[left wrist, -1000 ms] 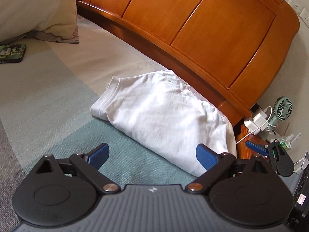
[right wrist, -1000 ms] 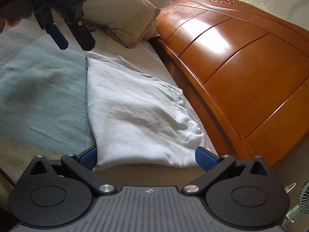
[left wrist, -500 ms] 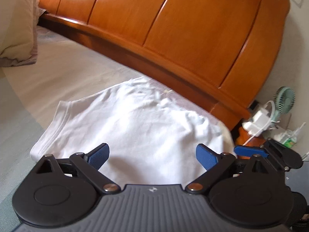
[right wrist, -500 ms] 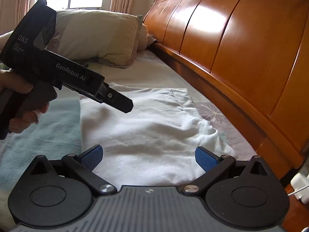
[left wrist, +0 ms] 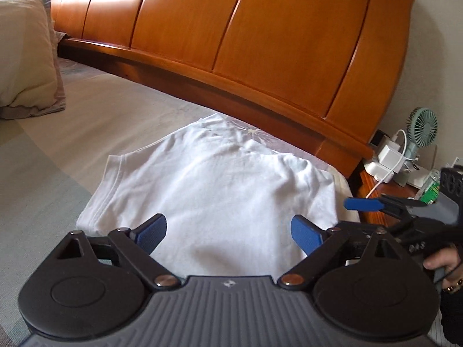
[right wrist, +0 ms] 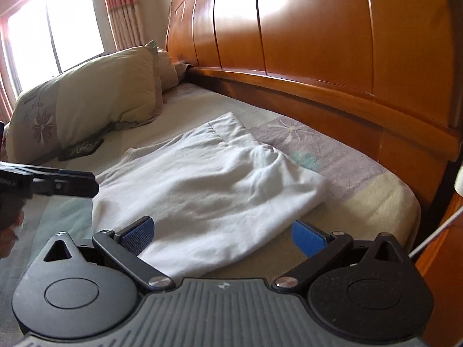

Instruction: Fold clothes

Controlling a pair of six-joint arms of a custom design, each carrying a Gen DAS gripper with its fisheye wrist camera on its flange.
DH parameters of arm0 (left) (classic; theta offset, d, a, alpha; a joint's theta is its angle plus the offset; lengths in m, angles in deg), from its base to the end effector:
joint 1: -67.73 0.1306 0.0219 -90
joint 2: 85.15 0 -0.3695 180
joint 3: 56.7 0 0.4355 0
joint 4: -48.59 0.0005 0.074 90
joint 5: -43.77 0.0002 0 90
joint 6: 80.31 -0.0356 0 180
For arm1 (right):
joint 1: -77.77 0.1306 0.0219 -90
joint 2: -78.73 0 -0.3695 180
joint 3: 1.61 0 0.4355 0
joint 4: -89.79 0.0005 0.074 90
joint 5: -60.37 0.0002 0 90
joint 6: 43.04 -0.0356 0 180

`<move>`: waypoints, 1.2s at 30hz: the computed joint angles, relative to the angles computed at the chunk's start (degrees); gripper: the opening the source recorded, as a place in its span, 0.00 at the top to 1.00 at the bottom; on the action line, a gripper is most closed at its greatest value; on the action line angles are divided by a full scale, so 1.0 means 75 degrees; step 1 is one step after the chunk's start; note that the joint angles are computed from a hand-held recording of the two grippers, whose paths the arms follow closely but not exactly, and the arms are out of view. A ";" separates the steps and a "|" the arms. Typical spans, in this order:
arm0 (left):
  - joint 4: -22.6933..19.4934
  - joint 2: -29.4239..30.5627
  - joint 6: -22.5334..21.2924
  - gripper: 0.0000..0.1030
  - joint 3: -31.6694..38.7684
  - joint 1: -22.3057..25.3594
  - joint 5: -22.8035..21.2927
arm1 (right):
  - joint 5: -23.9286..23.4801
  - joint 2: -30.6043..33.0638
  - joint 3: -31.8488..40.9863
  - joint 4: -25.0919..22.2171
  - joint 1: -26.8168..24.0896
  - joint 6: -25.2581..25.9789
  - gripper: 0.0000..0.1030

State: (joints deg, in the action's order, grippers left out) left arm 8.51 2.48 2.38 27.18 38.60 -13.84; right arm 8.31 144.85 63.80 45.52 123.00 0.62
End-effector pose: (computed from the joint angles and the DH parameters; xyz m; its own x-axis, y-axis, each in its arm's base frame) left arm 0.4413 -0.2683 0.3991 -0.5048 0.4043 -0.7627 0.8195 0.5021 -0.2762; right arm 0.2834 0.2539 0.3908 -0.5272 0.2787 -0.8028 0.1851 0.9597 0.2117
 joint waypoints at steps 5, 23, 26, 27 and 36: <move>-0.0226 -0.0120 0.0013 0.10 -0.0099 0.0002 -0.0035 | -0.0739 0.0529 0.0199 0.0294 -0.1031 0.0839 0.00; -0.0376 -0.0193 -0.0984 0.07 -0.0300 -0.0567 -0.0442 | -0.1560 -0.0982 -0.0341 0.0465 -0.1009 -0.1264 0.00; -0.0337 -0.0200 -0.1250 0.07 -0.0158 -0.0791 -0.0579 | -0.1261 -0.1405 -0.0532 0.0095 -0.0541 -0.2005 0.00; -0.0393 -0.0135 -0.1421 0.07 -0.0029 -0.0924 -0.0669 | -0.1156 -0.1517 -0.0608 0.0010 -0.0288 -0.2186 0.00; -0.0870 0.0759 -0.2439 0.06 0.0998 -0.2305 -0.2059 | -0.0338 -0.1104 -0.0472 -0.1893 0.1854 -0.4000 0.00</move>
State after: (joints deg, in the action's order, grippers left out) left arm 1.98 8.17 -15.91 34.67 21.31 -29.28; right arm 5.78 136.57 60.26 31.32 136.90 -29.38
